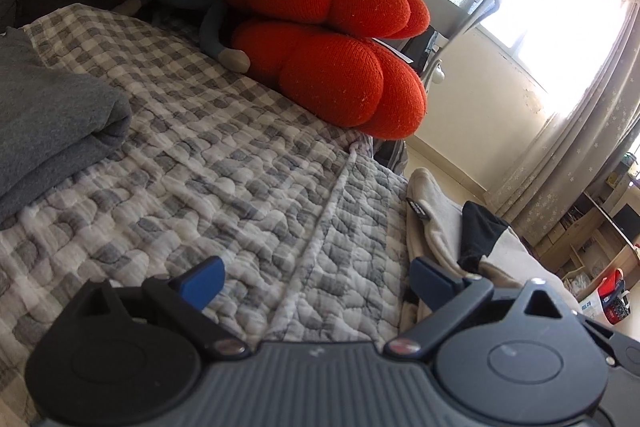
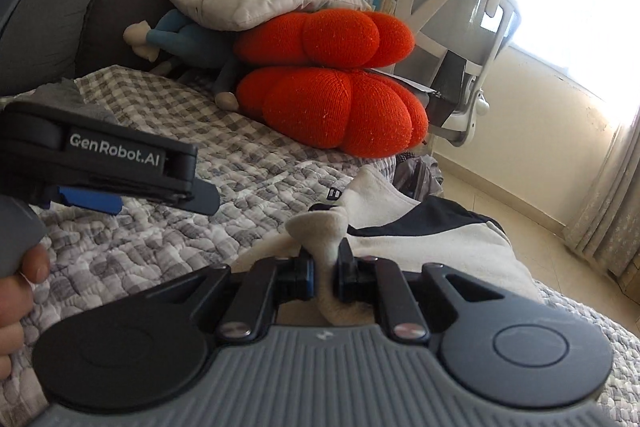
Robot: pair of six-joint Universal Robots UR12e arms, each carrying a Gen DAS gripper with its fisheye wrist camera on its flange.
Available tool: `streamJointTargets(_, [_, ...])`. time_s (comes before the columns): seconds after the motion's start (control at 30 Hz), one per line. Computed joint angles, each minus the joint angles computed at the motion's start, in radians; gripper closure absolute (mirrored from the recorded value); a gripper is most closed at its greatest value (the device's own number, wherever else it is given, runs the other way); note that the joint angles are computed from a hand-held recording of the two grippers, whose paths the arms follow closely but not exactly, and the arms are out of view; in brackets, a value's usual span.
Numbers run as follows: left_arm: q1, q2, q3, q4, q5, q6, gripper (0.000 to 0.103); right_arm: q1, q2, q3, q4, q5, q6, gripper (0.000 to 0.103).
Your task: Fold clothes
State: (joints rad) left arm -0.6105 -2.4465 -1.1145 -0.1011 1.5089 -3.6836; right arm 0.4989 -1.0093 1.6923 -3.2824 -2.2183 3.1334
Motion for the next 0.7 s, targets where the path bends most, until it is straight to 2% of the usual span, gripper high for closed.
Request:
streamJointTargets(0.1, [-0.007,-0.002,0.001,0.006,0.029,0.012,0.004,-0.006,-0.002,0.0,0.008,0.031,0.026,0.087])
streamJointTargets(0.2, [-0.008,-0.003,0.0,0.017,0.039,0.011,0.004,-0.024,-0.025,0.011,0.011,0.094,0.158,0.088])
streamJointTargets(0.27, [-0.004,-0.004,-0.002,0.019,0.029,-0.014,0.004,-0.031,-0.034,0.013,0.018,0.117,0.213,0.088])
streamJointTargets(0.37, [0.0,-0.007,-0.001,0.018,0.016,-0.031,0.004,-0.031,-0.028,0.006,0.048,0.134,0.212,0.083])
streamJointTargets(0.4, [-0.001,-0.007,-0.001,0.019,0.02,-0.026,0.004,-0.031,-0.028,0.012,0.03,0.142,0.21,0.082])
streamJointTargets(0.47, [-0.004,-0.007,-0.002,0.023,0.028,-0.02,0.004,-0.041,-0.043,0.042,-0.028,0.197,0.217,0.072])
streamJointTargets(0.5, [-0.003,-0.007,-0.002,0.024,0.028,-0.021,0.004,-0.058,-0.064,0.072,-0.076,0.27,0.252,0.061])
streamJointTargets(0.53, [-0.003,-0.007,-0.002,0.023,0.027,-0.023,0.004,-0.071,-0.082,0.101,-0.13,0.327,0.291,0.054])
streamJointTargets(0.6, [-0.002,-0.007,-0.002,0.023,0.026,-0.024,0.004,-0.095,-0.113,0.153,-0.241,0.423,0.375,0.05])
streamJointTargets(0.63, [-0.003,-0.007,-0.002,0.025,0.027,-0.022,0.004,-0.102,-0.129,0.18,-0.304,0.438,0.388,0.05])
streamJointTargets(0.7, [-0.004,-0.007,-0.003,0.025,0.032,-0.017,0.004,-0.101,-0.156,0.218,-0.378,0.372,0.371,0.05])
